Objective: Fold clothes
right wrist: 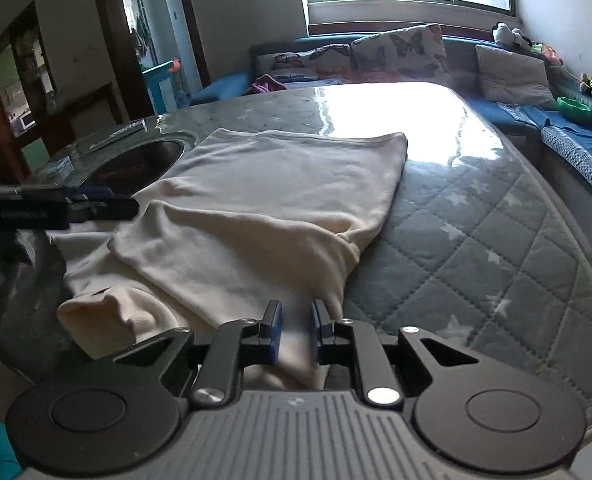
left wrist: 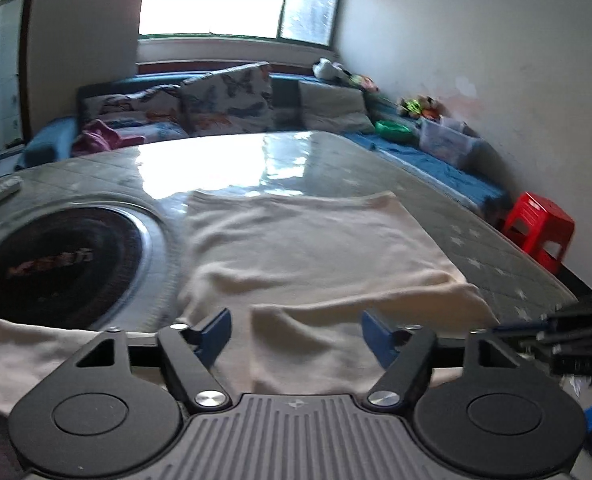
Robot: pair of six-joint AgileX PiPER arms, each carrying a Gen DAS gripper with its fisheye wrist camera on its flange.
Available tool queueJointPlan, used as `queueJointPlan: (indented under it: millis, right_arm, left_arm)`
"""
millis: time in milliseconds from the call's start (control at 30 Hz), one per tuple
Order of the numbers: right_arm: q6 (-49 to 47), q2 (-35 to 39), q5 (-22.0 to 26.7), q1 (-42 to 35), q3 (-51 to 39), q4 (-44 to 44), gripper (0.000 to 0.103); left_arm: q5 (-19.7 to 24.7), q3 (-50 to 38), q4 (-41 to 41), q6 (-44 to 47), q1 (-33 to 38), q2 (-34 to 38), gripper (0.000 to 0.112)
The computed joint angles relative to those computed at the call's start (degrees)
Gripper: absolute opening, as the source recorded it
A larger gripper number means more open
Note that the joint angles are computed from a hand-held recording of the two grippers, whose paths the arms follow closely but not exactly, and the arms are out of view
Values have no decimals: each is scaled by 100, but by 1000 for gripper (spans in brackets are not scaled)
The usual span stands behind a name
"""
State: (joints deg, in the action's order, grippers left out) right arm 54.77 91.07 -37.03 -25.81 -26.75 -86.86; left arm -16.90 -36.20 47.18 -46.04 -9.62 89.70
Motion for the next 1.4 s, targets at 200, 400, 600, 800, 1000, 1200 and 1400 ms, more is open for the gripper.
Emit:
queueJointPlan:
  millis: [200,400,600,800,1000,1200,1400]
  right_arm:
    - [-342,210,-118,351,-322,663,14]
    - [-780,878,298,979,-705,1421,14]
    - [-942,737,536,1175,-694,1398,16]
    - [-1214,796,771,1824,-782,1564,17]
    - [-1827,782,926,2672,-731,2142,23]
    - [-2299,920,1075,3500,-839,2521,26]
    - [-2053,858,989,3646,-869,2358,27]
  left_arm:
    - [-329,-120,544,-435,-57,286,58]
    - [-53,-456,583,-590,-83,730,40]
    - [-65,-227,281,-194,184,577,32]
    - [-38,146,233,-204,698,131,42]
    - [9,445,301,-401,1508,-370,68]
    - [273,639,-1477,1012,2201,-515,72]
    - [406,494,-3407,2523,2766,-257,75]
